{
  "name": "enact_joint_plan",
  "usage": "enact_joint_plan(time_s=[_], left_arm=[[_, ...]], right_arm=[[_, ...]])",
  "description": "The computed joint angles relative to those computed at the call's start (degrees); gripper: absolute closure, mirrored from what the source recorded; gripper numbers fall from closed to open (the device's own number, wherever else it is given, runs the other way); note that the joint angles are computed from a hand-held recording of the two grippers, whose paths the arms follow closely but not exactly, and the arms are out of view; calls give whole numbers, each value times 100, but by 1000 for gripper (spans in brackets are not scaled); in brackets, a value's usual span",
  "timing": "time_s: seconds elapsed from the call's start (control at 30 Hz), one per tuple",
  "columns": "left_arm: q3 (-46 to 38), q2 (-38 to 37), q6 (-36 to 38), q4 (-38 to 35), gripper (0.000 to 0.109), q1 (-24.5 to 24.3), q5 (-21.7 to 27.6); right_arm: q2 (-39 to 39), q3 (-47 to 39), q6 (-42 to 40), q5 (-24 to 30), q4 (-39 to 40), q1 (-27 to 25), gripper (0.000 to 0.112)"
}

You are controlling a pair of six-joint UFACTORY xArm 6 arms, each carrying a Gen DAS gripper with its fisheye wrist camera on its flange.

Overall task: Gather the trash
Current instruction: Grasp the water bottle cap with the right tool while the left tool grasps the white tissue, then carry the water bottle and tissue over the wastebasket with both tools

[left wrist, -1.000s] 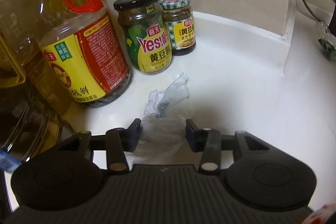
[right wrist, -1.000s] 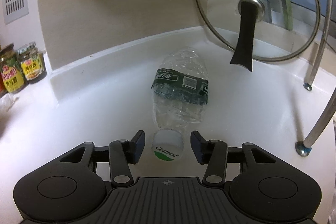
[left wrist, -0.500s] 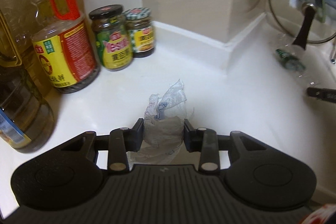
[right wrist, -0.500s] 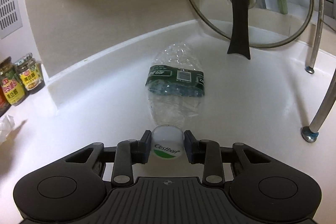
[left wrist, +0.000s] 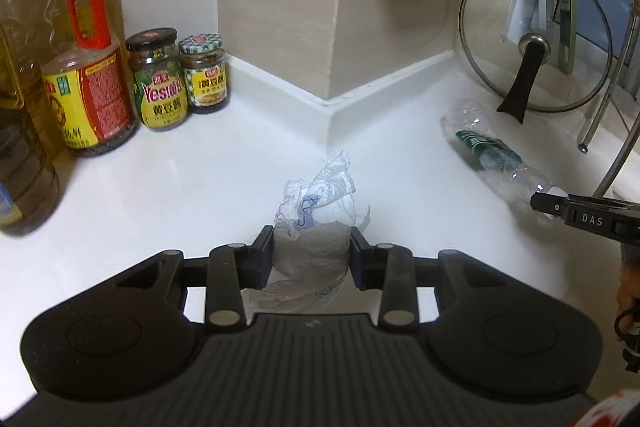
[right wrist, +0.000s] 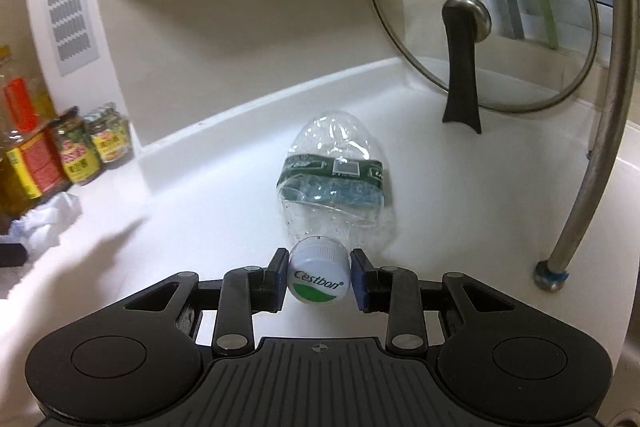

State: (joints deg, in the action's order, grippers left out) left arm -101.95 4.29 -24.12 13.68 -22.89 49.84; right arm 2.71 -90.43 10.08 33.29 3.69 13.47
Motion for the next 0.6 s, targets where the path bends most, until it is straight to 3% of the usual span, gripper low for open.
enact_joint_plan(time_s=[0.17,0.3,0.43,0.6], left_arm=[[260,-248,-582,308,75,-310,124],[596,-536,-732,260,75,-469,19],[1080,-937,-611,114,75,-542,-262],[1974,-1737,-353,-205,75,-581,-625]], right_arm=[[-318,244,-1064,30,868,-146,79],[-747,598,-1455,45,1149,-183,79],[-1323,1006,-1393,89,1016,-91,79],[-2252,1628,-694,189,402,247,79]])
